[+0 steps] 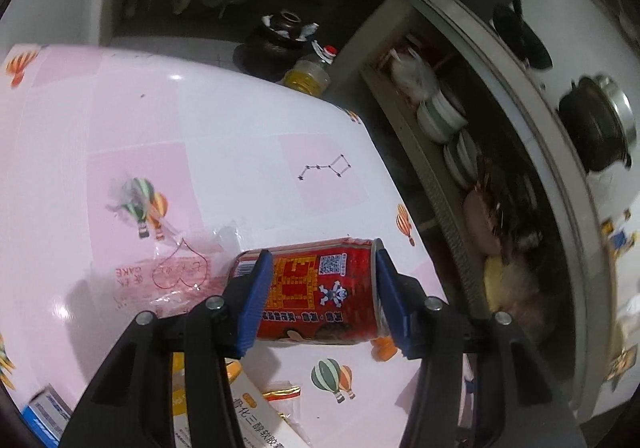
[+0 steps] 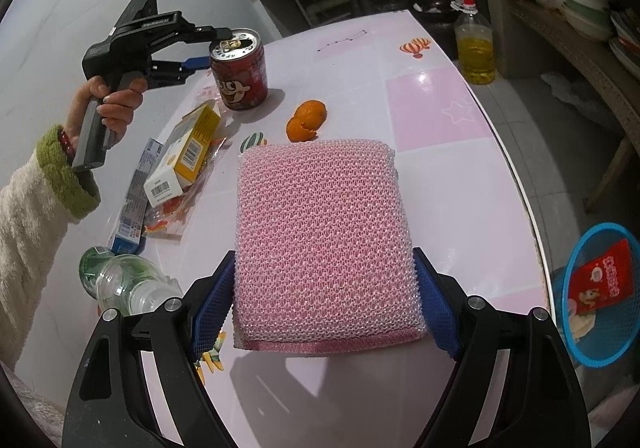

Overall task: Collect trash
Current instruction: 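Lift the red can upright with the left tool while the right tool holds the sponge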

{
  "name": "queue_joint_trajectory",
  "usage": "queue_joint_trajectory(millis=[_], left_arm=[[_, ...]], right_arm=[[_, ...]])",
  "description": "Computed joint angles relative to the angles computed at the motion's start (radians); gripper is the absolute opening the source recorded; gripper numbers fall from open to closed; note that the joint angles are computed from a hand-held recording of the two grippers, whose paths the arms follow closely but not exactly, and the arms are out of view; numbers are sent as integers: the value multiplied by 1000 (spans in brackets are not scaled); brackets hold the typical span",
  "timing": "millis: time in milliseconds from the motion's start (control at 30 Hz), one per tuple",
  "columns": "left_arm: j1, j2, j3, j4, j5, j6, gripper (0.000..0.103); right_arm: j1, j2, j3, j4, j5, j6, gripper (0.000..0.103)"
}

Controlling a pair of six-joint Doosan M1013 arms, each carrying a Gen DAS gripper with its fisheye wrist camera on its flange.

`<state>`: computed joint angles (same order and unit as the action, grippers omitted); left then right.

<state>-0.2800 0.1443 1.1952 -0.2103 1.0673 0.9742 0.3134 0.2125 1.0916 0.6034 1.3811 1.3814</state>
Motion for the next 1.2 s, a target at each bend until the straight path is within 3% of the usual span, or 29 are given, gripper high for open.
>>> queue_joint_trajectory(millis=[267,467,933,1067,1200], left_arm=[[-5,-25,26,76,-25,-76,51],[-46,-30,15,231,-8,-111,57],[-106,-9,-34,425,106,-52,58],[-117,-8,-36,454,121,-33,58],[-118,-9,-34,460,126,-24,58]], right_arm=[[3,3,-5,-8,3,8,78],[4,3,-6,-10,4,9,78],[20,5,-18,-63,7,-6,80],[19,-6,-34,-97,-42,-37,82],[9,7,-89,-47,-88,-91,85]])
